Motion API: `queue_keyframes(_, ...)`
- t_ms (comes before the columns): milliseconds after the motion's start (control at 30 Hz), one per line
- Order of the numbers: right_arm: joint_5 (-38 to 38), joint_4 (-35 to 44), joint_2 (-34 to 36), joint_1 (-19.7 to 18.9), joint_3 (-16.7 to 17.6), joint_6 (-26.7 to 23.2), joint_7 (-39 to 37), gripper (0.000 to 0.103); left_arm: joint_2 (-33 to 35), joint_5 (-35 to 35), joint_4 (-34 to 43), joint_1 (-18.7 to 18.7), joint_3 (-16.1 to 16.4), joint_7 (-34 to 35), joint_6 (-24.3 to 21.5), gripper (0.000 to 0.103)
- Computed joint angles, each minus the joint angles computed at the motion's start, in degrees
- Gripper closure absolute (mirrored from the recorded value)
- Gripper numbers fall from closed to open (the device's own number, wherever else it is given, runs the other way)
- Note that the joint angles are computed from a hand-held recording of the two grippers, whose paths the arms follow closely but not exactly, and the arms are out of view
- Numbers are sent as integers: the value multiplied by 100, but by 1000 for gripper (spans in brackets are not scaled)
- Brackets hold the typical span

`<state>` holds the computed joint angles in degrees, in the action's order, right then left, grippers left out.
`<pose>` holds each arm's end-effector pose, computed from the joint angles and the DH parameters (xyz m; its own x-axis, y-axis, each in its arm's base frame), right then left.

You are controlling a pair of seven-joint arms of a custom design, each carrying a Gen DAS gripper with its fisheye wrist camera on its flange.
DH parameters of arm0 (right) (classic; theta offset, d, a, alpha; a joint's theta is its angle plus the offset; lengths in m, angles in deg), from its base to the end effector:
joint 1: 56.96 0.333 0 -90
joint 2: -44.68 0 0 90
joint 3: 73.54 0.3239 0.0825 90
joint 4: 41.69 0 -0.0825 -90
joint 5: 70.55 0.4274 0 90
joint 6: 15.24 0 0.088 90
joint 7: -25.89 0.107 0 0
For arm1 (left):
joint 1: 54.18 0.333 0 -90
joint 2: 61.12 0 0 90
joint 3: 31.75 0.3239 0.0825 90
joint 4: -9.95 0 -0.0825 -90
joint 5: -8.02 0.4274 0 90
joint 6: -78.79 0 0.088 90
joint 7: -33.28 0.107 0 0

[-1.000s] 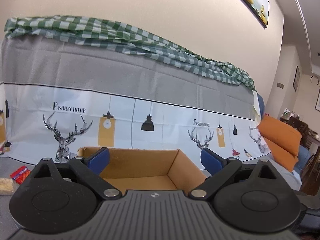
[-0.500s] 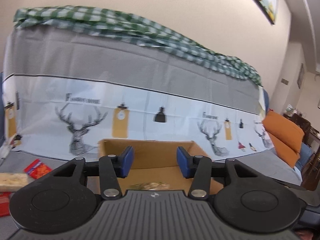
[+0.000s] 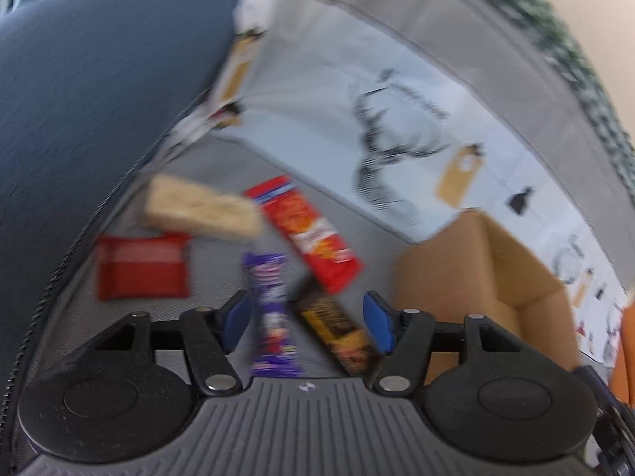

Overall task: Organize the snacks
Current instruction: 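Move both grippers back toward the remaining snacks, then grasp the purple candy stick with the left gripper while the right grasps the brown cracker packet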

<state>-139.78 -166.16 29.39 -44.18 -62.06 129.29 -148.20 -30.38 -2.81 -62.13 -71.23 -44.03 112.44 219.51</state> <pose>0.5016 0.2447 0.5589 -0.3197 -0.9384 -0.1311 -0.3787 0.2534 -0.8902 0.7229 -0.3541 0.5314 -0.2529 -0.8832 0.3950 -0.8514 0.0093 -0.5244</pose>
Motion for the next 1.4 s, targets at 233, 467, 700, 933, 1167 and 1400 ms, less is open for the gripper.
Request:
queue_keyframes(233,311,423,479,241,-19,11,-875,72,402,-274,425,120,-144,321,-358,34)
queue_keyframes(467,442,872,953,529,-82,-222,-1248,72,859,339,1033,-280,97,462,-1022,64)
queue_keyframes(700,633,1508,1569,891,-199,-577,-1642,70,498,409,590,-61,174,527,-983,90)
queue_keyframes(933,964,2654,2641,1377,-478,-1252,-2278,48,278,349,422,263,242,341,-1190,90)
queue_keyframes(1167,1877,3906,3793,1512,-933,-1680,-3044,18,410,136,618,416,109,698,-1440,65)
queue_keyframes(1400,2984,4065,4101,1363,-1112,-1445,-3667,16,554,58,808,373,100,651,-1525,55)
